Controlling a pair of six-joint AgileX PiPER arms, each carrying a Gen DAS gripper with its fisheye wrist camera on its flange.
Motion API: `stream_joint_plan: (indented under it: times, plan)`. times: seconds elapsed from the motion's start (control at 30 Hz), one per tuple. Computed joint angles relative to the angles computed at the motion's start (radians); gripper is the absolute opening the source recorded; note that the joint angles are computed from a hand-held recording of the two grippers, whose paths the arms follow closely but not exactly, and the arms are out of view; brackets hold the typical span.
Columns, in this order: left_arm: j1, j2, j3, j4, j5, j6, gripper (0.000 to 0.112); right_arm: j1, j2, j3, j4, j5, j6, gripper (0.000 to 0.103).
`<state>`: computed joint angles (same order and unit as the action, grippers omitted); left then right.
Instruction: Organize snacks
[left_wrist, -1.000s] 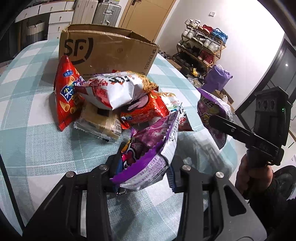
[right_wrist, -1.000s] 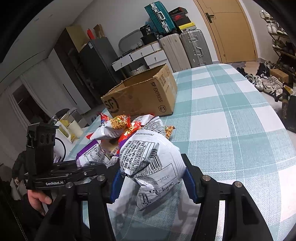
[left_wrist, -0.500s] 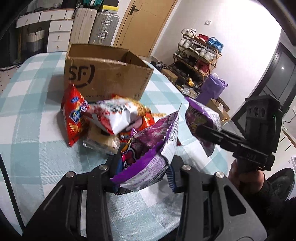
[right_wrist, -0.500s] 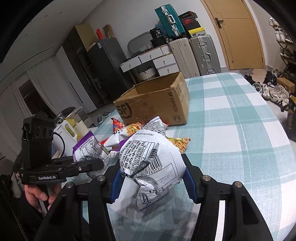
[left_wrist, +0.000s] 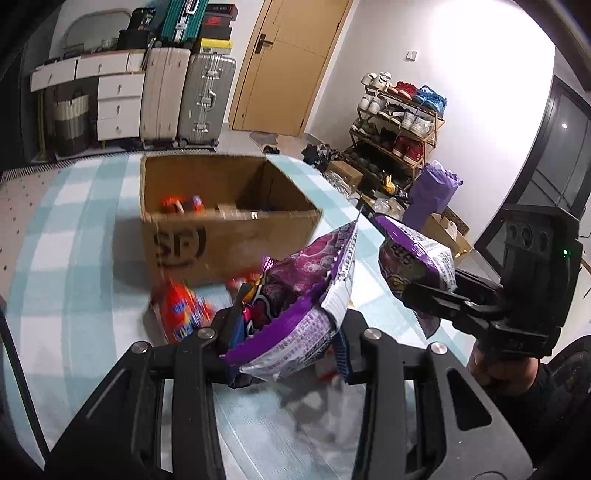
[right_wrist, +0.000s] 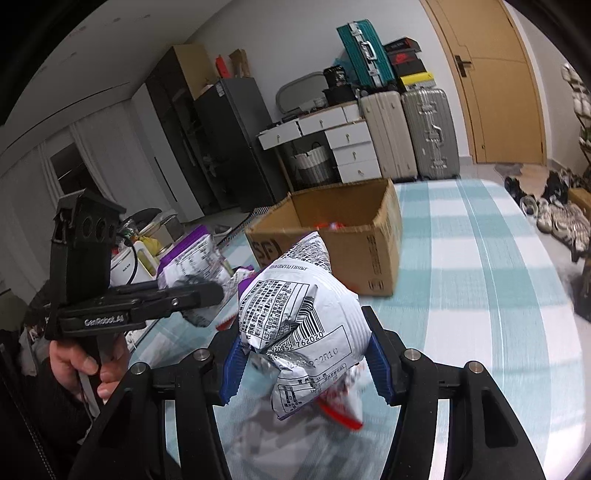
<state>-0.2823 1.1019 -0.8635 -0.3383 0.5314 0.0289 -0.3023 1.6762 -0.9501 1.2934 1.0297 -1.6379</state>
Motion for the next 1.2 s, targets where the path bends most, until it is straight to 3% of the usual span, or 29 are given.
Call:
stream_joint_plan:
  times: [0.23,0.37,0.73,1.2]
  plan:
    - [0.166,0.16,-0.244,-0.148,0.123,0.205,0.035,0.084,0.023,-0.155,-0.025,-0.039,0.083,0.057]
    - [0.229,0.254,-0.394,-0.172,0.18,0.242,0.035,0.121,0.068,-0.272,-0.055,-0.046,0.15,0.057]
    - [0.259,0.532,-0.769,-0.099,0.331,0.221,0.035,0.234,0.262,-0.653,-0.192,-0.061,0.414,0.057]
    - [0.292,0.954,-1.308,-0.053,0.541,0.158,0.036,0.327,0.593,-1.2,-0.386,0.006,0.735,0.057]
